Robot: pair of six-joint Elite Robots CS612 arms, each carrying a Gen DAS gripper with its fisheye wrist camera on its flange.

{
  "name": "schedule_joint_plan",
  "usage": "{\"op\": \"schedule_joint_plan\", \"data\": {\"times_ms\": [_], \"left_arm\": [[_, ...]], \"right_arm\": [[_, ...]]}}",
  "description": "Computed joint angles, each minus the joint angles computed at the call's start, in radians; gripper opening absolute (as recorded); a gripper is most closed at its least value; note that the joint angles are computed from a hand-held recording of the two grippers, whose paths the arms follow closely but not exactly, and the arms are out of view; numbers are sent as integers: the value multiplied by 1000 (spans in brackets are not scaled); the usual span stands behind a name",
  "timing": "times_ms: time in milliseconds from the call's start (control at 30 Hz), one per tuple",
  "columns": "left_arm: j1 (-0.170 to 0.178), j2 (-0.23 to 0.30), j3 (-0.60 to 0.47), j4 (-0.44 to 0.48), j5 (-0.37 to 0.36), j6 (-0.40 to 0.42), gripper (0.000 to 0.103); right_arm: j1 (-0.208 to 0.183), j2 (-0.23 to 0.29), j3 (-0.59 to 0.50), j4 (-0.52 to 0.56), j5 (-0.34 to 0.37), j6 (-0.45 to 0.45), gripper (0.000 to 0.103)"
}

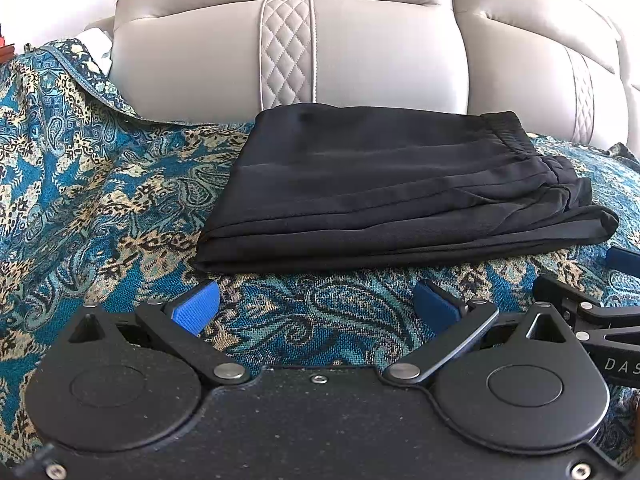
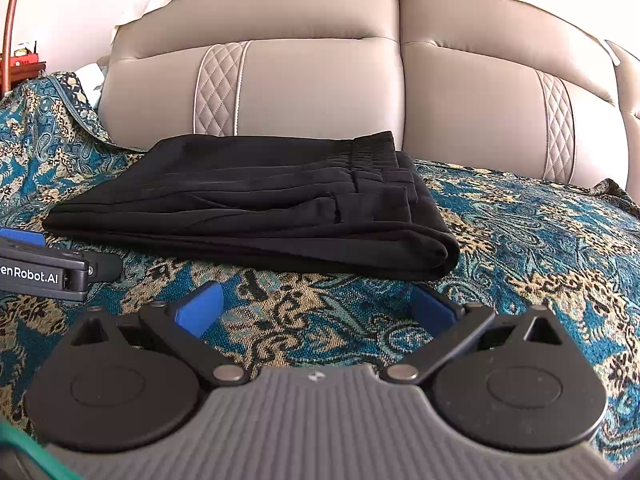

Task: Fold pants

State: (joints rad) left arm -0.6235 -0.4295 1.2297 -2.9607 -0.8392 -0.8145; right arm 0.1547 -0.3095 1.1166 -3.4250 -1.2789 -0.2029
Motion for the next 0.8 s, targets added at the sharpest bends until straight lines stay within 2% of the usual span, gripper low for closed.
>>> {"op": "schedule_joint_plan", "data": {"times_ms": [800], "left_arm": [[-3, 2, -1, -5, 9, 2, 103]], "right_arm": [[0, -3, 4, -1, 0, 1, 103]]}}
